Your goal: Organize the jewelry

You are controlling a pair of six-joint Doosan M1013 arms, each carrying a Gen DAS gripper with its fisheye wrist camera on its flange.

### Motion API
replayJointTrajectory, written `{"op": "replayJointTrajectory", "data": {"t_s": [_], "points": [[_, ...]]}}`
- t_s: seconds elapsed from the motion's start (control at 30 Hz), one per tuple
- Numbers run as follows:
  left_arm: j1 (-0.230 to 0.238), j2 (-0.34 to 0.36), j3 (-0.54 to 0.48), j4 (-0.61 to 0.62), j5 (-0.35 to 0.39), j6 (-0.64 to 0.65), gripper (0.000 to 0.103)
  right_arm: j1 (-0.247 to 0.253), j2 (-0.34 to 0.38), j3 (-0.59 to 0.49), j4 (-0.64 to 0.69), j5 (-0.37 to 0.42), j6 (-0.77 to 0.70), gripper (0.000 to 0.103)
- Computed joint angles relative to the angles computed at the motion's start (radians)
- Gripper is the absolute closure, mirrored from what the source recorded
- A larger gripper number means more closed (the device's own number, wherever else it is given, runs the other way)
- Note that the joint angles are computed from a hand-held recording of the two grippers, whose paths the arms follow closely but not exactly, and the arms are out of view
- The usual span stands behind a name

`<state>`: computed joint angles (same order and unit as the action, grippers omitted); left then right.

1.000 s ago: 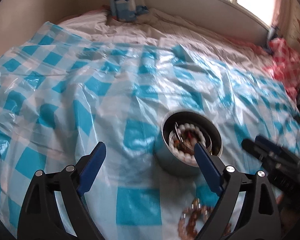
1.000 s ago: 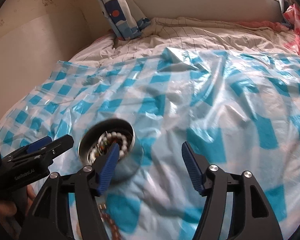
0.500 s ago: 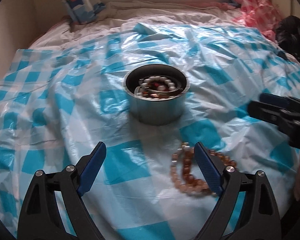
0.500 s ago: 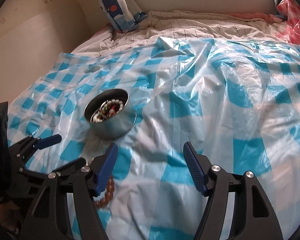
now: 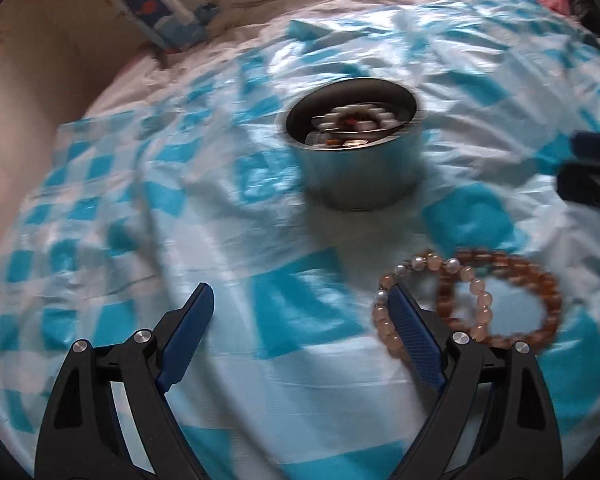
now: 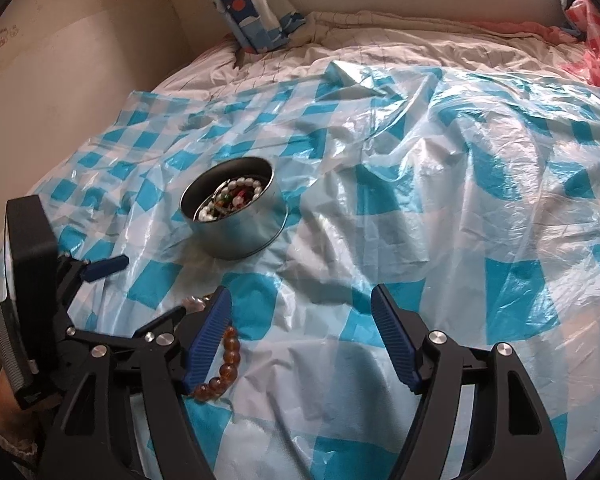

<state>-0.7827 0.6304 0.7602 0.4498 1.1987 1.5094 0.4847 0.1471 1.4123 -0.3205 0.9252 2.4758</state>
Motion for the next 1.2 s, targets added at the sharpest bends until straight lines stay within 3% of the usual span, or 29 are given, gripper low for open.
{"op": "replayJointTrajectory", "data": {"t_s": [0.07,0.17,0.3,0.33,0.4,0.47,0.57,0.63,0.7,0.77,0.9,1.07,1.2], "points": [[-0.001,0.003,-0.001,0.076,0.011,-0.048,0.018,0.000,0.009,-0.009,0.036,0.004,-0.050,0.033],[0.011,0.003,-0.014,0.052,0.014,-0.066,0.020,0.013,0.032,-0.035,0.075,0.022,-0.158,0.033],[0.015,-0.030,0.030,0.020,-0.084,-0.070,0.021,0.029,0.051,-0.054,0.110,0.009,-0.262,0.034],[0.016,-0.038,0.043,0.013,-0.116,-0.066,0.021,0.031,0.055,-0.056,0.114,0.007,-0.272,0.036],[0.020,-0.048,0.054,-0.029,-0.160,-0.043,0.022,0.030,0.064,-0.064,0.132,0.011,-0.295,0.051],[0.027,-0.039,0.037,-0.092,-0.155,-0.015,0.029,0.027,0.075,-0.073,0.151,0.026,-0.317,0.060],[0.047,-0.012,-0.011,-0.220,-0.105,0.024,0.046,0.028,0.094,-0.090,0.160,0.058,-0.349,0.064],[0.059,0.011,-0.049,-0.286,-0.046,0.041,0.065,0.032,0.112,-0.109,0.150,0.107,-0.355,0.070],[0.070,0.037,-0.089,-0.358,0.033,0.076,0.080,0.036,0.117,-0.115,0.113,0.135,-0.328,0.087],[0.066,0.037,-0.086,-0.364,0.045,0.120,0.095,0.040,0.116,-0.115,0.046,0.169,-0.258,0.090],[0.066,0.024,-0.071,-0.410,0.032,0.156,0.096,0.028,0.099,-0.096,0.017,0.169,-0.176,0.090],[0.069,0.032,-0.079,-0.390,0.049,0.106,0.094,0.026,0.107,-0.103,0.028,0.181,-0.201,0.087],[0.068,0.035,-0.085,-0.397,0.060,0.142,0.096,0.019,0.109,-0.102,0.050,0.176,-0.213,0.090]]}}
